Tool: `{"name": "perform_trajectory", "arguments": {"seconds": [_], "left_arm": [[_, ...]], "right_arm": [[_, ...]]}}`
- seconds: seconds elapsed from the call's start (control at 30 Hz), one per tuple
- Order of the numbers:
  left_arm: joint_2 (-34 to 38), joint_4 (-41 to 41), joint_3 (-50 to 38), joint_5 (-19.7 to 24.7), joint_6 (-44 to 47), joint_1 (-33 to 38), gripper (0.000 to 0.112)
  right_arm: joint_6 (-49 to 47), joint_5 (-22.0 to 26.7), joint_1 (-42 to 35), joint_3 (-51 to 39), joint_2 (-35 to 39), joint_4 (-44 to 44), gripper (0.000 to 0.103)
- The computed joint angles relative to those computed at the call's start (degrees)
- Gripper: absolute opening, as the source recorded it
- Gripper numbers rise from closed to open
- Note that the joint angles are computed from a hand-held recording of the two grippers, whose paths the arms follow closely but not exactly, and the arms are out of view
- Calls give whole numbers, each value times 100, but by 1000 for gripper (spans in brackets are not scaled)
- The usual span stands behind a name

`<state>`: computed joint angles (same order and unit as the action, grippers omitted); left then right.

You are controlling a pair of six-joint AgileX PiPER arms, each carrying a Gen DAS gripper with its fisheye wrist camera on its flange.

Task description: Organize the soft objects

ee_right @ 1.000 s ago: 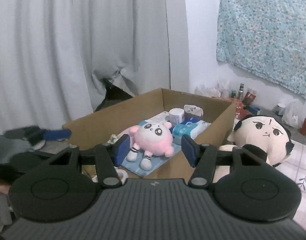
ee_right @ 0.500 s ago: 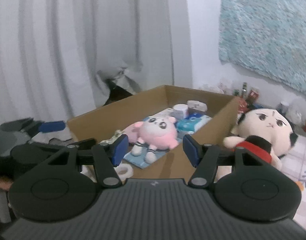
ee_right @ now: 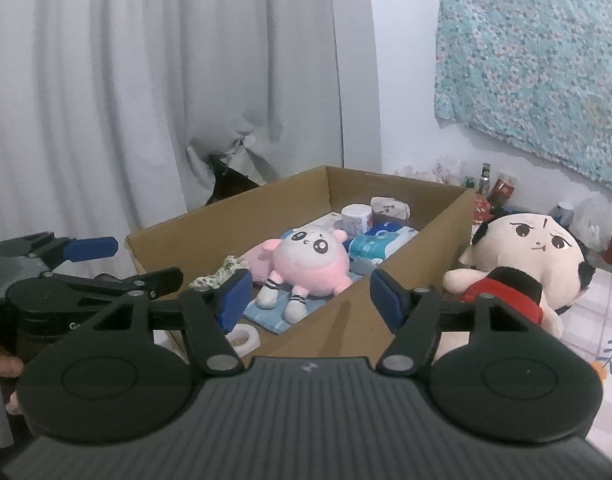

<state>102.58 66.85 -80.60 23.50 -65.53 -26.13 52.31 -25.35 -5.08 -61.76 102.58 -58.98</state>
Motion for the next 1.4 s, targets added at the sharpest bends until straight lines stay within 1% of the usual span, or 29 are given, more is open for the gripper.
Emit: {"name": "perform_trajectory", "arguments": {"seconds": [0.07, 0.2, 0.3, 0.37, 0.43, 0.47, 0.57, 0.67, 0.73, 0.87, 1.1, 1.17, 1.3, 1.4], "left_arm": [[-2, 59, 13, 2, -88, -10, 89], [5, 134, 12, -5, -145, -23, 90], [36, 201, -22, 75, -88, -100, 91], [47, 188, -31, 49, -7, -132, 91], [67, 453, -22, 142, -250, -192, 93], [92, 423, -55, 182, -208, -213, 94], [220, -428, -324, 202, 668, -196, 95], [287, -624, -424, 258, 899, -223, 95], [286, -300, -379, 316, 644, -286, 95], [257, 210, -267, 379, 238, -372, 95], [227, 154, -246, 376, 232, -368, 96], [236, 197, -252, 394, 207, -375, 96], [238, 218, -249, 407, 181, -381, 96], [220, 206, -229, 409, 197, -379, 96]], "right_arm": [[13, -1, -11, -14, 10, -32, 66], [-300, 25, -2, 19, 14, 216, 67], [79, 1, -36, -38, 54, -112, 67], [61, -31, -35, -19, 35, -105, 67], [192, -59, -43, -44, 31, -239, 67], [270, -80, -57, -55, 31, -311, 68], [208, -42, -47, -35, 13, -274, 69], [270, -25, -43, -58, 43, -344, 69], [436, -20, -39, -111, 85, -486, 69], [438, 34, -11, -113, 104, -485, 69], [548, 6, -15, -111, 110, -565, 71], [718, -17, -31, -131, 111, -739, 72], [668, -27, -31, -75, 66, -675, 72], [616, -136, -64, -34, 68, -503, 73]]}}
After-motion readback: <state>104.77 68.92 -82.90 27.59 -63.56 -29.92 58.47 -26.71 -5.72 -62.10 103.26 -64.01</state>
